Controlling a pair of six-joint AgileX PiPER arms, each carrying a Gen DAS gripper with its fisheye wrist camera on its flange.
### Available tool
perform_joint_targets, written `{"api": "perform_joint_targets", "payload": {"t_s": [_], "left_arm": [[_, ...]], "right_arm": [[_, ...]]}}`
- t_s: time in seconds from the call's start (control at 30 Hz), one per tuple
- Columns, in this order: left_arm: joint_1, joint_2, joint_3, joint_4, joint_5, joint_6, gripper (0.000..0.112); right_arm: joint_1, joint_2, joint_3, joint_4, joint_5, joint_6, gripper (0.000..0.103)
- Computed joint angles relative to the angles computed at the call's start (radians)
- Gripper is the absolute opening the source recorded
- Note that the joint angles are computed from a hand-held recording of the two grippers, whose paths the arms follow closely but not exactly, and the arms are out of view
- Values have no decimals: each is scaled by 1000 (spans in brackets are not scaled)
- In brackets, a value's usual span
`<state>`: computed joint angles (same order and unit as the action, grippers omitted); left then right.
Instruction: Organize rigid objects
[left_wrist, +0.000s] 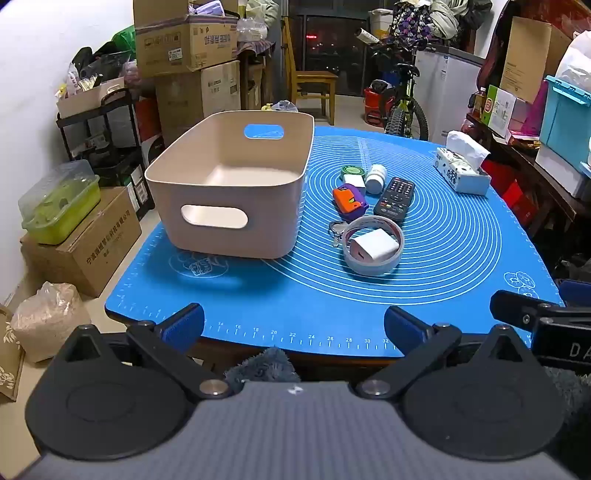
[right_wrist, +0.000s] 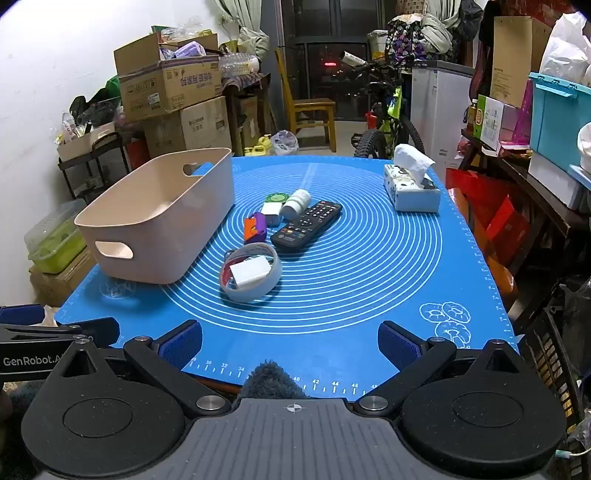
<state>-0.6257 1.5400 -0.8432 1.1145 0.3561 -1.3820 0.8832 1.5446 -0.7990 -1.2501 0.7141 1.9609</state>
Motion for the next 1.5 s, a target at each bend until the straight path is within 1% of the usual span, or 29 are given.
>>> {"api": "perform_joint_targets", "payload": {"t_s": [0.03, 0.17, 1.1, 1.13, 1.5], "left_arm": [[0, 1, -4, -28, 4, 29, 102], [0, 1, -2, -11, 3, 11, 102], [2, -2, 0, -15, 1, 23, 102], [-12, 18, -10, 15, 7, -17, 102], [-15, 21, -12, 20, 10, -22, 102]], "right_arm": [[-1, -1, 0, 1, -2, 0, 100], [-2, -1, 3, -8, -5, 9, 100], [-9, -3, 6, -11, -14, 16, 100], [-9, -2, 5, -11, -14, 16, 100], [-10, -3, 6, -12, -16, 18, 100]]}}
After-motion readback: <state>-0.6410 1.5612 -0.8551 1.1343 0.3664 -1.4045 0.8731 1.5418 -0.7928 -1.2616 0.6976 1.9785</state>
